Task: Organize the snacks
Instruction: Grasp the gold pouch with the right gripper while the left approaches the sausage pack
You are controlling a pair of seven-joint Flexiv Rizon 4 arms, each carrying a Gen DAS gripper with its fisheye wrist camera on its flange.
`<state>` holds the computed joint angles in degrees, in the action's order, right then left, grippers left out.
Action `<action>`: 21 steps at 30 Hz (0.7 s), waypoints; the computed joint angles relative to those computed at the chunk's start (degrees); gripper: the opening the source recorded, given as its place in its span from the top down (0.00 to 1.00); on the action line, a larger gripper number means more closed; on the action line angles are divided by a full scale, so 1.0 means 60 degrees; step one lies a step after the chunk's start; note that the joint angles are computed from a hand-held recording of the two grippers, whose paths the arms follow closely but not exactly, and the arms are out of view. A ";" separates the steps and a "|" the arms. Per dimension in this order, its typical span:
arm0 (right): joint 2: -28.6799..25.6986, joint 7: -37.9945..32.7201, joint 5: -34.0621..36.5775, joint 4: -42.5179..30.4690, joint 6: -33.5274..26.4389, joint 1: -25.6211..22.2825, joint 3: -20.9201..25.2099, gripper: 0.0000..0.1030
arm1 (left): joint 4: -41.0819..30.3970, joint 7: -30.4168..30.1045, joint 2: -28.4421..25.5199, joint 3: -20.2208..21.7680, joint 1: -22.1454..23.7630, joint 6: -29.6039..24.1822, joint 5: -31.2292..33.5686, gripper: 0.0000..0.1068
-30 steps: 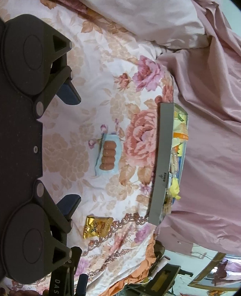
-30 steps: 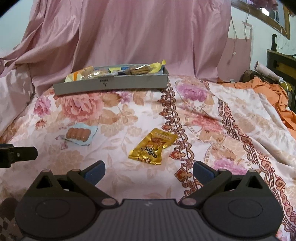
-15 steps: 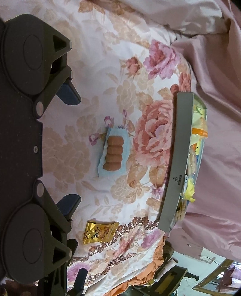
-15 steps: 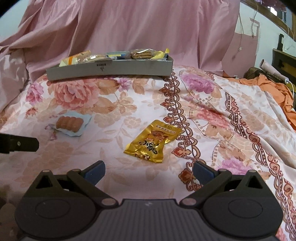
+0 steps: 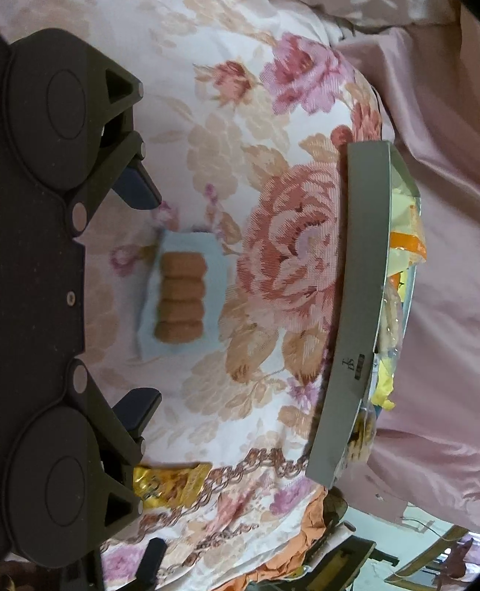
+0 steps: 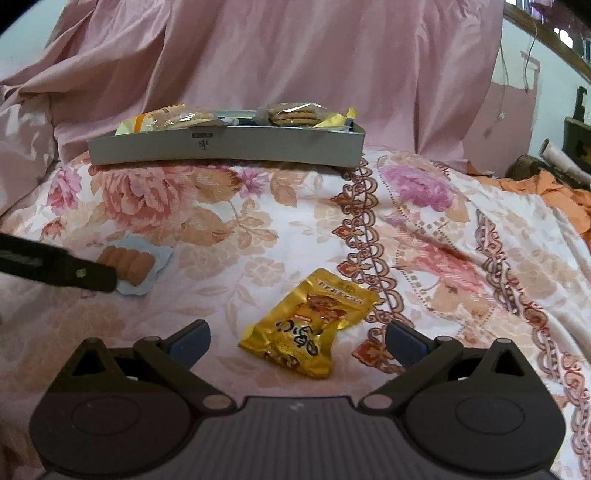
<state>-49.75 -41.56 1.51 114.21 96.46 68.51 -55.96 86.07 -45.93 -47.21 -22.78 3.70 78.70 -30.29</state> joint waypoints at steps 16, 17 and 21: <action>0.0193 0.0670 -0.0309 -0.0704 -0.0124 -0.1456 0.1328 0.00 | -0.1975 0.0262 -0.1103 0.0779 -0.0824 -0.0977 0.0703 0.04; 0.0156 0.0749 -0.0335 -0.0734 -0.0109 -0.1485 0.1335 0.00 | -0.1917 0.0316 -0.1107 0.0676 -0.0766 -0.0878 0.0649 0.05; -0.0059 0.0828 -0.0515 -0.0842 -0.0106 -0.1443 0.1196 0.00 | -0.1641 0.0492 -0.1097 0.0364 -0.0595 -0.0374 0.0521 0.11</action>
<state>-50.10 -36.59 -1.57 109.16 95.82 59.85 -48.79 76.22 -42.97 -53.79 -20.59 0.13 76.46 -27.16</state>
